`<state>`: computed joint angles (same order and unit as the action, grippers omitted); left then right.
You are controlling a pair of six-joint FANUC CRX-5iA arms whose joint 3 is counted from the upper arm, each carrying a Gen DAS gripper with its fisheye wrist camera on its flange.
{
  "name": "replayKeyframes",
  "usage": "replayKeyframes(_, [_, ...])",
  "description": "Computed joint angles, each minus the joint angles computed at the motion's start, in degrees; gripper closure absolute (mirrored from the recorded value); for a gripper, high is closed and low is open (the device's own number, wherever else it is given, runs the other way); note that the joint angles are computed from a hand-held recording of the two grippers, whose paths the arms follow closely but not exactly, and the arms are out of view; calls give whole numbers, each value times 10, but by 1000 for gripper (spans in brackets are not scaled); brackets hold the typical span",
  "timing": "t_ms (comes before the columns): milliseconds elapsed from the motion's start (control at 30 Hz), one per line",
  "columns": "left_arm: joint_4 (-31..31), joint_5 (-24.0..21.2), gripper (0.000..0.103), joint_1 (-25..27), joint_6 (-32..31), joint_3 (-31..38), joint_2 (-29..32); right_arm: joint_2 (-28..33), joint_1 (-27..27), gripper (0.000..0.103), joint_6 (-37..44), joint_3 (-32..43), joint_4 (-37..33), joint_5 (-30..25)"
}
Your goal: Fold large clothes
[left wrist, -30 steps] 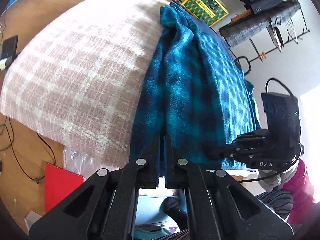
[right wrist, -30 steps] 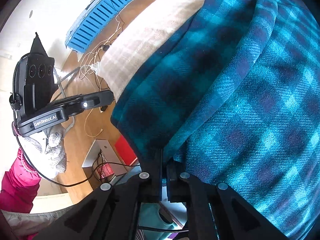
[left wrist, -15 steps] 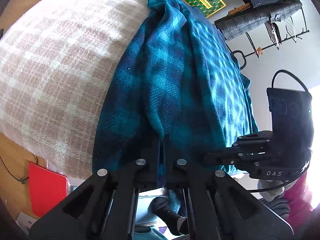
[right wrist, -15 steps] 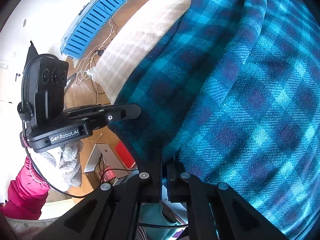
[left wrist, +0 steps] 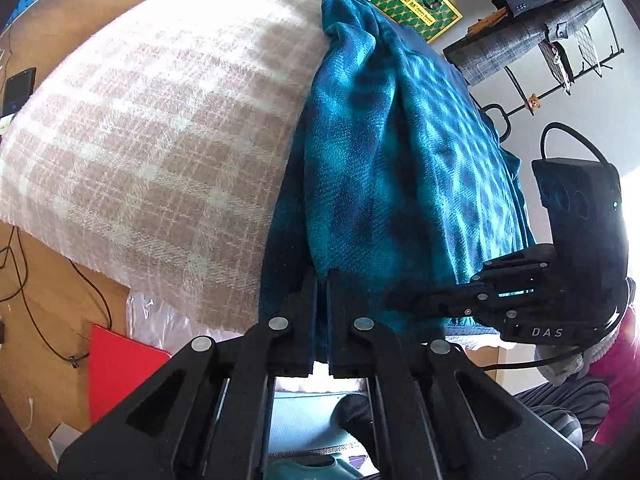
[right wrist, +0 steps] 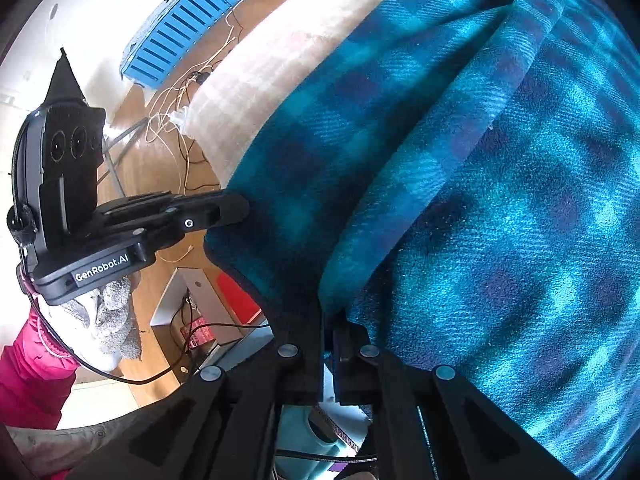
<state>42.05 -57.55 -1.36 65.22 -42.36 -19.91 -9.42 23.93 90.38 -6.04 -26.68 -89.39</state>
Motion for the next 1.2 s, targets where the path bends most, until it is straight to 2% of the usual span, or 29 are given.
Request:
replayKeyframes(33, [3,-5,103,2,-5,-1,-2,1,-2,102,0,4,3,-7])
replayKeyframes(67, [8,-12,103,9,-14,-2,-6,3,-7,94,7,11,0,-22])
replayKeyframes(100, [12,-17,97,18,-26,-5,-16,5,-14,86,17,20,-3,-37])
replayKeyframes(133, [15,-21,91,30,-35,-8,-27,0,-21,70,27,25,-4,-45])
replayKeyframes(200, [32,-12,43,45,-52,-14,-42,-3,-49,68,53,43,-18,-60])
replayKeyframes(233, [40,-7,36,52,-58,-17,-45,-1,-70,68,62,54,-30,-66])
replayKeyframes(267, [50,2,34,53,-59,-20,-43,2,-94,68,74,65,-39,-69])
replayKeyframes(433, [80,7,34,36,-77,-13,16,41,-131,68,52,139,-24,-37])
replayKeyframes(533, [106,3,34,31,-98,-18,29,72,-115,66,23,178,23,5])
replayKeyframes(633, [113,-2,35,26,-109,-18,39,123,-100,65,-16,233,45,24])
replayKeyframes(767, [112,-3,56,17,-116,-23,49,194,-71,56,-52,301,88,43])
replayKeyframes(833, [100,19,65,5,-118,-22,45,229,-66,49,-79,333,92,47])
replayKeyframes(900, [99,17,87,0,-129,-21,49,264,-61,48,-105,365,97,48])
replayKeyframes(1000, [111,19,91,-5,-141,-25,52,323,-43,46,-139,411,127,44])
replayKeyframes(1200, [125,18,94,-10,-166,-26,52,407,9,46,-167,455,245,41])
